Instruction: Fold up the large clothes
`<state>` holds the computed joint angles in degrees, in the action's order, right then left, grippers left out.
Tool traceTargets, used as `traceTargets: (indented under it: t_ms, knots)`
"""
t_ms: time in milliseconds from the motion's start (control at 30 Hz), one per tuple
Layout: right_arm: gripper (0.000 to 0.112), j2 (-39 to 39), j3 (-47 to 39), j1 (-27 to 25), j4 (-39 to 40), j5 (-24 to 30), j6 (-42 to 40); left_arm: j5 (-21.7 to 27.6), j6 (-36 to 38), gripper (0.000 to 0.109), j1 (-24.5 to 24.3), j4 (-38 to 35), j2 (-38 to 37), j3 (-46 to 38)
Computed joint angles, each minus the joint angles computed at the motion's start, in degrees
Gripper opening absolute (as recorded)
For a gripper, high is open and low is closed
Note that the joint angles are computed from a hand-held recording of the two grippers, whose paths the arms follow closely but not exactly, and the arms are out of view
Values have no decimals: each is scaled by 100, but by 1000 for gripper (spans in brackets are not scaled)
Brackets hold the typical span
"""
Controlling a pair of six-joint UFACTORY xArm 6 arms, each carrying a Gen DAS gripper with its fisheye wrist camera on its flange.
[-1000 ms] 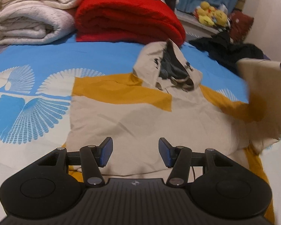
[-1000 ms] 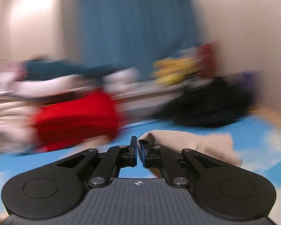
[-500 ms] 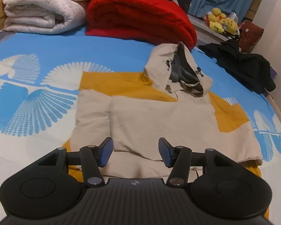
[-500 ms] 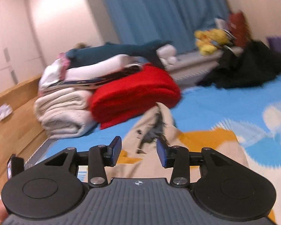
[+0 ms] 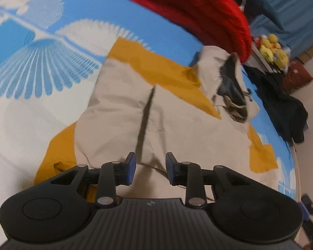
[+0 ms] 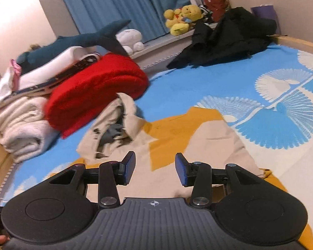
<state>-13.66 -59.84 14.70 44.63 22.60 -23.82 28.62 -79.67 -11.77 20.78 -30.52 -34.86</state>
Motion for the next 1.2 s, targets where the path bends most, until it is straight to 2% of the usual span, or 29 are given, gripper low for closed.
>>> traceTargets:
  t_ms: [200,367,400,433,467,500,567,633,767,867,967,1067,1133,1200]
  knots:
    - [45,167,-170,-30,-6,132,-44,-181,-224,39,142,76,352,-9]
    - [45,344,-224,-27,-1066,180,660,-285,-317,37,135,231,508,-100]
    - [45,380,-235,-32,-1164,200,767,-292,-302,35,129,279,524,-118]
    - [45,413,-251,-36,-1252,237,860,-321,-289,28,119,326,518,-117]
    - [45,441,-267,-39,-1341,267,933,-355,-241,8,109,349,510,-125]
    - [45,460,-277,-41,-1394,284,968,-265,-316,3,81,520,454,-155]
    - [45,489,-298,-35,-1411,325,997,-169,-505,1,54,890,202,-178]
    - [45,502,-299,-26,-1413,317,988,139,-680,0,-35,1169,-81,-258]
    - [45,590,-386,-44,-1533,483,1212,1555,-808,1,-542,1797,-516,-539]
    - [45,689,-445,-58,-1842,676,1574,1845,-448,6,-471,1366,-455,-562]
    - [45,762,-480,-77,-2298,887,1974,2242,-502,10,-541,1702,-303,-720]
    - [45,791,-469,-93,-2594,978,2171,1847,-332,11,-414,1704,-313,-636]
    - [45,805,-449,-104,-2683,979,2240,1338,-101,12,-220,1284,-318,-447]
    - [45,817,-445,-110,-2596,959,2166,1086,84,15,-57,784,-241,-286]
